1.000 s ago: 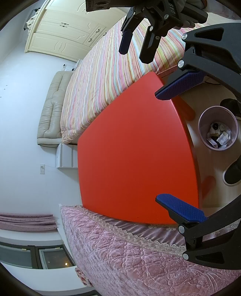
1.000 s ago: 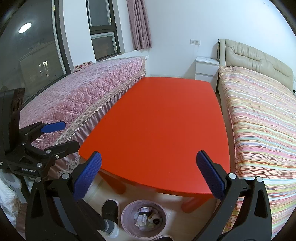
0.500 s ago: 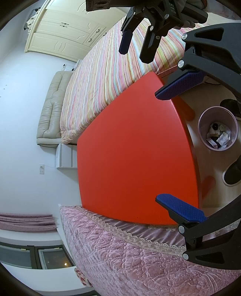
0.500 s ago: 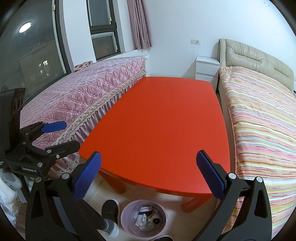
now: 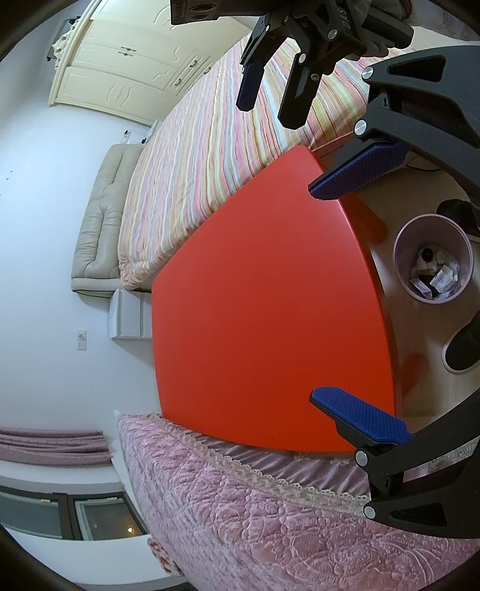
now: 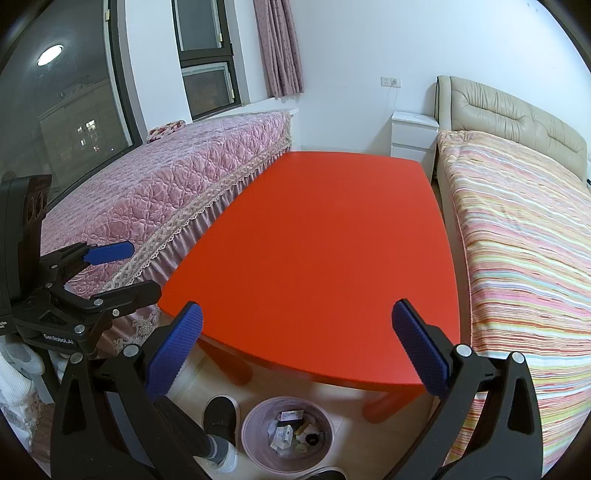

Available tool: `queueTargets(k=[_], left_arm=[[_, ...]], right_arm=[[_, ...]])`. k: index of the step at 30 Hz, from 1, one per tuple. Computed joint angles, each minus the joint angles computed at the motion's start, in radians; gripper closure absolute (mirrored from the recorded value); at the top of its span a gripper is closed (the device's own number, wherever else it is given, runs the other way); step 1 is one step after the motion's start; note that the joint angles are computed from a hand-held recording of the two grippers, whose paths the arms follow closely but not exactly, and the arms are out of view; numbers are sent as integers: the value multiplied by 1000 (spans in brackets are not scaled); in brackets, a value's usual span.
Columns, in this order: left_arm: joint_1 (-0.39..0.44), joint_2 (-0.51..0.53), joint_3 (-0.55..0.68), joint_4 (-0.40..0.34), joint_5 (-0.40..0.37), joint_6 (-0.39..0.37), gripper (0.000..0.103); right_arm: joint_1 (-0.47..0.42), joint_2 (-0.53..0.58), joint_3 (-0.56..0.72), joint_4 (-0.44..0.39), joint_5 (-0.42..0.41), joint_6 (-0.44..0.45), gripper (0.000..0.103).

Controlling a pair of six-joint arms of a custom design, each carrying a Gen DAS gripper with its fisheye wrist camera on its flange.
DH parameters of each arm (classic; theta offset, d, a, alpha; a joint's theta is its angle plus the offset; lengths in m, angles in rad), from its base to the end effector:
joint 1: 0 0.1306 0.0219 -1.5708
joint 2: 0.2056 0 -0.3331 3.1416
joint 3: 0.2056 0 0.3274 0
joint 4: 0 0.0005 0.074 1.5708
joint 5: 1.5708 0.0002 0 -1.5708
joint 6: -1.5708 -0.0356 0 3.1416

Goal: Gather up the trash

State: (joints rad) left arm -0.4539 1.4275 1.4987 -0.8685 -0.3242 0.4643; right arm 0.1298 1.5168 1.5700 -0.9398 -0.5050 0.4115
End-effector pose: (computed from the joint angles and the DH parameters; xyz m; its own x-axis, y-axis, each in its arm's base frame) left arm 0.4041 -0.1851 0.4091 -0.6715 -0.1447 -0.7267 -0.0951 0.9895 -0.1091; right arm 0.4594 0.0768 0.3957 -0.5377 -0.4232 -0.7292 -0.6891 0.7190 0.0908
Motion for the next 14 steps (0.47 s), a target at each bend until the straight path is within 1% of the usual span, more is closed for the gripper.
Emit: queueTargets(k=[6, 14], left_arm=[[2, 1, -3, 6, 13, -1, 6], [2, 6, 16, -29, -2, 6, 6]], right_arm=[[1, 0, -4, 1, 1, 1, 3], [3, 1, -6, -2, -1, 13, 3]])
